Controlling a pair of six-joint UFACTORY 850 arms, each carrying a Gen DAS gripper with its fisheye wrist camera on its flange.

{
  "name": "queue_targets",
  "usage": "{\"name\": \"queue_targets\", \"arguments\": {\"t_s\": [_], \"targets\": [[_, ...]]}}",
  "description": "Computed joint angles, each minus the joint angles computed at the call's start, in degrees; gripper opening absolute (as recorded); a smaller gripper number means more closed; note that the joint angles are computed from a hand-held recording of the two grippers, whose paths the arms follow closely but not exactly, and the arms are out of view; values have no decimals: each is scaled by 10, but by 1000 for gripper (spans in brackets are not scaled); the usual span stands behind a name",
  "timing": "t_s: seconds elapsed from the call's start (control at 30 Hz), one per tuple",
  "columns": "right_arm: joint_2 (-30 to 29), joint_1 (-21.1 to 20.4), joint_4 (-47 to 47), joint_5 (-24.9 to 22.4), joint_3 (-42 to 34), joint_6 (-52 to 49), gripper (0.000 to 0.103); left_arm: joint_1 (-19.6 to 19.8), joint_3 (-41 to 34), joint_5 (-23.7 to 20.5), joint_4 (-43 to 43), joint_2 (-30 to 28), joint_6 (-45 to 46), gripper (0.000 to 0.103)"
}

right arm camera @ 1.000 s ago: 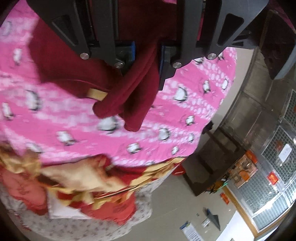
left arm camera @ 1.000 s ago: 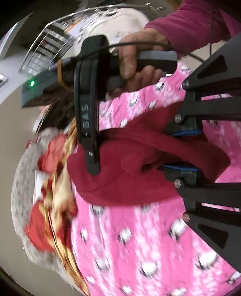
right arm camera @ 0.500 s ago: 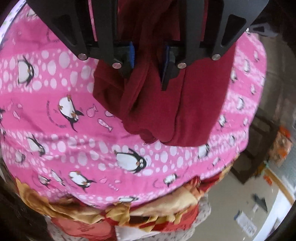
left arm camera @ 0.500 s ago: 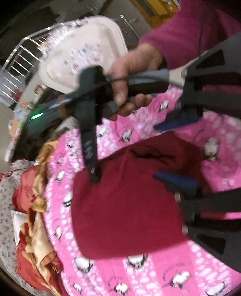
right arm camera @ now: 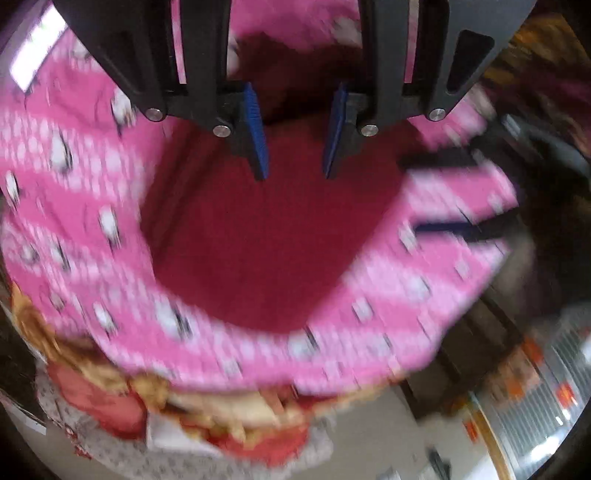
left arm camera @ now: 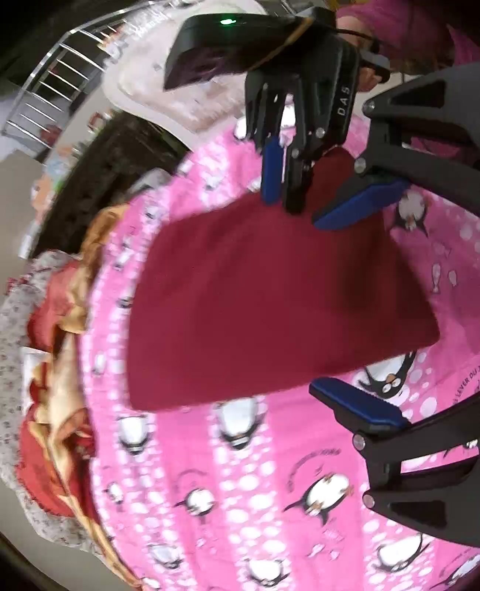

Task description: Fold small clothes

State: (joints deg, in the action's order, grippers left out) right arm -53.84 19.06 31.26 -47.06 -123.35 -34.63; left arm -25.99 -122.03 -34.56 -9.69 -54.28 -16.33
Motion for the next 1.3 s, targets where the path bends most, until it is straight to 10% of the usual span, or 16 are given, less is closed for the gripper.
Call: {"name": "queue_targets", "arguments": {"t_s": [0.4, 0.67, 0.8, 0.97, 1.2, 1.3], "targets": [[51, -18, 113, 89, 69, -34, 21, -4, 27, 19, 107, 23, -97, 85], [-101, 8, -105, 50, -162, 182, 28, -9, -59, -36, 174, -31, -148, 85], [-97, 10, -177, 105, -138, 217, 8, -9, -97, -51, 163, -57, -142, 85], [-82, -3, -117, 81, -130, 193, 8, -9, -128, -66, 164, -76, -137, 85], [9, -1, -48, 114, 27, 78, 26, -9, -150, -75, 150, -92, -128, 86], [20, 0, -72, 190, 75, 101, 51, -10, -156, -81, 150, -96, -133, 86]]}}
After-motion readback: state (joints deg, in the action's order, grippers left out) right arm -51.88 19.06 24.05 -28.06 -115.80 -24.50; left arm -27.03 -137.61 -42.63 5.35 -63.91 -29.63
